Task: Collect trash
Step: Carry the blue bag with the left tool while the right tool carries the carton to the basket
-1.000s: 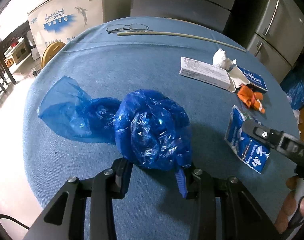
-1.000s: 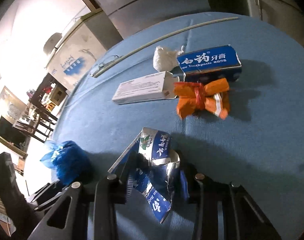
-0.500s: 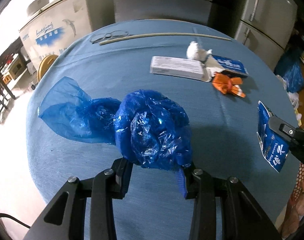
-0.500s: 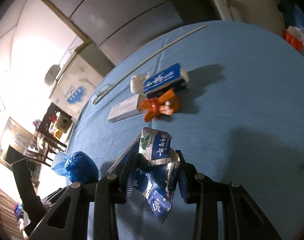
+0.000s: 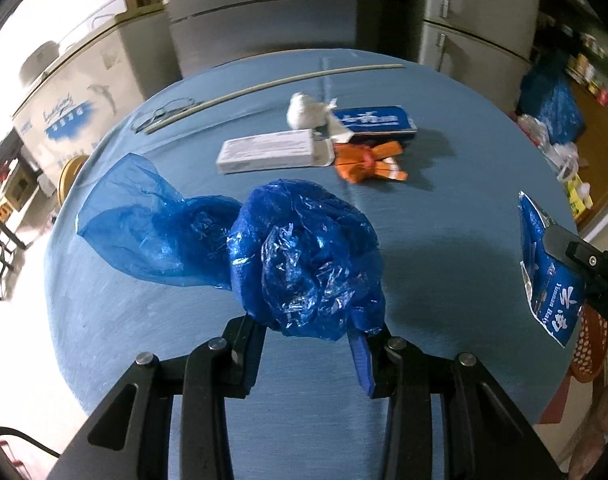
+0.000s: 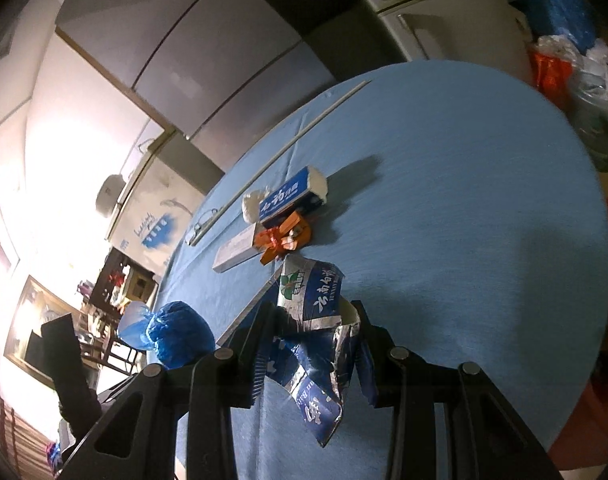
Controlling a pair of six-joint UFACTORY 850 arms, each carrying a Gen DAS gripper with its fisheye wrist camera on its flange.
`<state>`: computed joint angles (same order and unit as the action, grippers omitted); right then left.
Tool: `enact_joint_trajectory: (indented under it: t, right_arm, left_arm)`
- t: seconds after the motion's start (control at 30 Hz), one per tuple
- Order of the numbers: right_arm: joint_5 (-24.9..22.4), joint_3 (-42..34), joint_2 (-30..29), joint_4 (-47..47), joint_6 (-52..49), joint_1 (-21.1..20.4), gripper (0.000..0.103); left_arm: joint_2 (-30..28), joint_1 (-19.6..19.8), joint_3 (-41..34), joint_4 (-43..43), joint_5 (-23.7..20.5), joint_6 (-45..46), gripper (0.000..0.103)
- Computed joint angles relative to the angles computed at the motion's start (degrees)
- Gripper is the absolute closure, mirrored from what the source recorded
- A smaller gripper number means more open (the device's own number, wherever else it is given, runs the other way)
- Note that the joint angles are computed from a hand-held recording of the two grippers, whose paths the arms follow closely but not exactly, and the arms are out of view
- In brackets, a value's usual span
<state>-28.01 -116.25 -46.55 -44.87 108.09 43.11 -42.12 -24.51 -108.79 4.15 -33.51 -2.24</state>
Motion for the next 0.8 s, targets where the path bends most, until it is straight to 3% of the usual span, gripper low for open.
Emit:
enact_joint_trajectory:
  t: [0.37,0.8]
  right_arm:
    - [0.92,13.68,8.32,-13.92,18.25,0.57,0.063]
    - [-4.35,22.23,14.1,-18.92,27.16,1.1,0.063]
  left_arm:
    - [-2.76,-3.62,-5.53,0.36,-3.02,2.56,0.063]
    - [-5.47,-7.16,-10.3,-0.87,-5.1,7.29,0.063]
